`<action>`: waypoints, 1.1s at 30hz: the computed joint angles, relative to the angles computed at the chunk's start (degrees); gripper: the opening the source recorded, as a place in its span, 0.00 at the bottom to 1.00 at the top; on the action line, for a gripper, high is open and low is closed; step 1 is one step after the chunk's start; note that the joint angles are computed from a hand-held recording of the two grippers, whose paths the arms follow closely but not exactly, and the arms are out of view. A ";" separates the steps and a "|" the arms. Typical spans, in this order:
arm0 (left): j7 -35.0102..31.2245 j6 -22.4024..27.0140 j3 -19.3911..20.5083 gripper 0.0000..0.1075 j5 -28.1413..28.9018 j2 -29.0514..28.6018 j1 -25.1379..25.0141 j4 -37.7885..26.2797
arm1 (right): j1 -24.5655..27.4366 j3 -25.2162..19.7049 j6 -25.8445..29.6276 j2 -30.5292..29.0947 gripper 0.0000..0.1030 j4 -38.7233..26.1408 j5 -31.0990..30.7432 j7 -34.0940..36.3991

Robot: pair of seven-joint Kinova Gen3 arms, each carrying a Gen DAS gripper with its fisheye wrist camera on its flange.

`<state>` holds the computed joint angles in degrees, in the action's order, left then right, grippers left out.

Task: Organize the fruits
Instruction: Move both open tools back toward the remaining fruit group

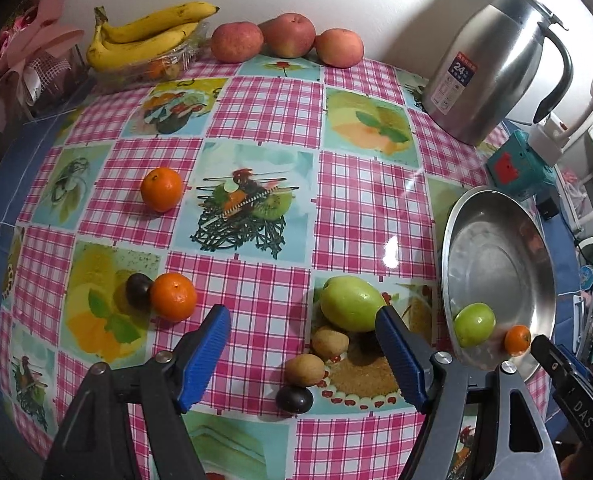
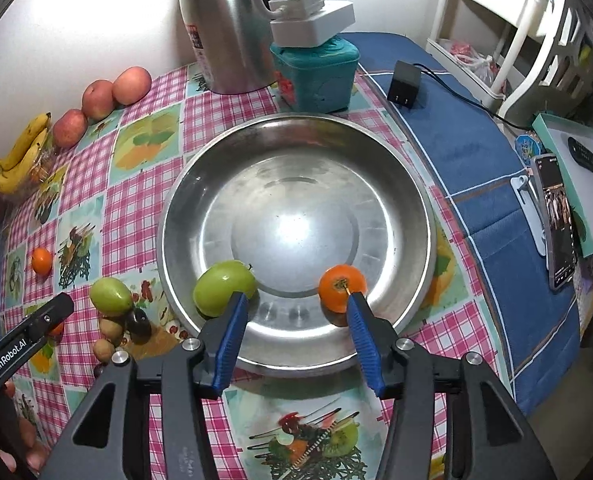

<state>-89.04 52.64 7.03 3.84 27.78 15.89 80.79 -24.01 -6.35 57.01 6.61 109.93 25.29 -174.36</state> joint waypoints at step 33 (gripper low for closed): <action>-5.45 -9.07 0.05 0.96 -3.02 -3.45 -1.99 4.97 | -2.17 -0.43 -2.57 1.06 0.89 1.65 6.39 -8.79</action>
